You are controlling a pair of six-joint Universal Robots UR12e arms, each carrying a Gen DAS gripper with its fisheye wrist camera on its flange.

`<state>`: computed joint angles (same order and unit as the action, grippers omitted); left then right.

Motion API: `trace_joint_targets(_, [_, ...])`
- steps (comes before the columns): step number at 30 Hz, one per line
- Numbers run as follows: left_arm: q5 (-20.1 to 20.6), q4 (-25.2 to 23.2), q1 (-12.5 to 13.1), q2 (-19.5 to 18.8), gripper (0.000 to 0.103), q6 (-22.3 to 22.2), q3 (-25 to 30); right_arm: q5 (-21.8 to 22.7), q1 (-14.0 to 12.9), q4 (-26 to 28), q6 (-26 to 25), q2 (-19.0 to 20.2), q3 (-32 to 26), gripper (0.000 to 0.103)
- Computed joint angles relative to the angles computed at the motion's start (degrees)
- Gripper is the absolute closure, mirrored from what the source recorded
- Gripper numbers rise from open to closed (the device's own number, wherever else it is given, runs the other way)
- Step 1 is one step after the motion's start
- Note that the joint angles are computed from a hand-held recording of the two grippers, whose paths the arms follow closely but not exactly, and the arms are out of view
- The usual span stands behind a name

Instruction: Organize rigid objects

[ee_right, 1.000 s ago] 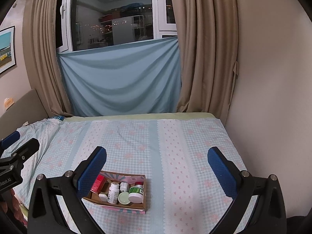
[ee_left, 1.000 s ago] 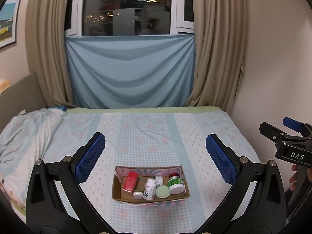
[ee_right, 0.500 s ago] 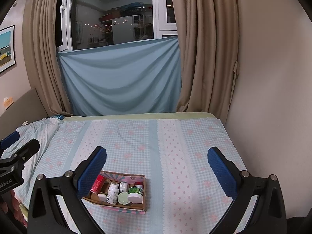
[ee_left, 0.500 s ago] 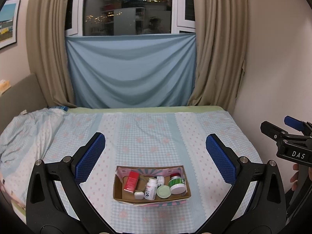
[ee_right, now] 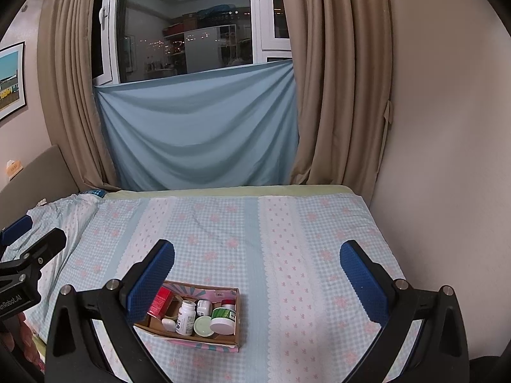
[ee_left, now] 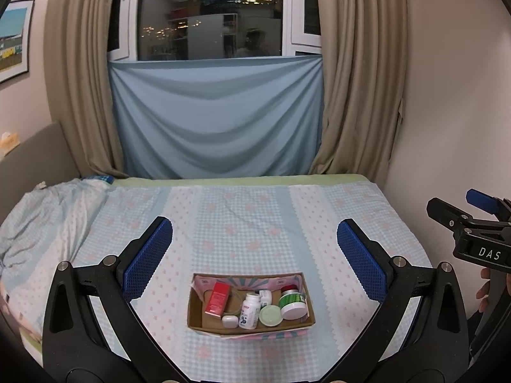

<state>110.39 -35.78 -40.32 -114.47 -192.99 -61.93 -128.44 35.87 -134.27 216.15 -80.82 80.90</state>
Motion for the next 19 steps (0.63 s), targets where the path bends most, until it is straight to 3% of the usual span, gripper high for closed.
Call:
trace_joint_targets(10, [-0.40,0.45,0.40,-0.02,0.000,-0.03,-0.27,0.01,-0.05,0.05,0.00,-0.02,0.01,0.000])
trace_joint_targets(19, [0.38,5.53,0.19,-0.19,0.000,1.49,-1.32,0.93,-0.30,1.14,0.87,0.32,-0.45,0.000])
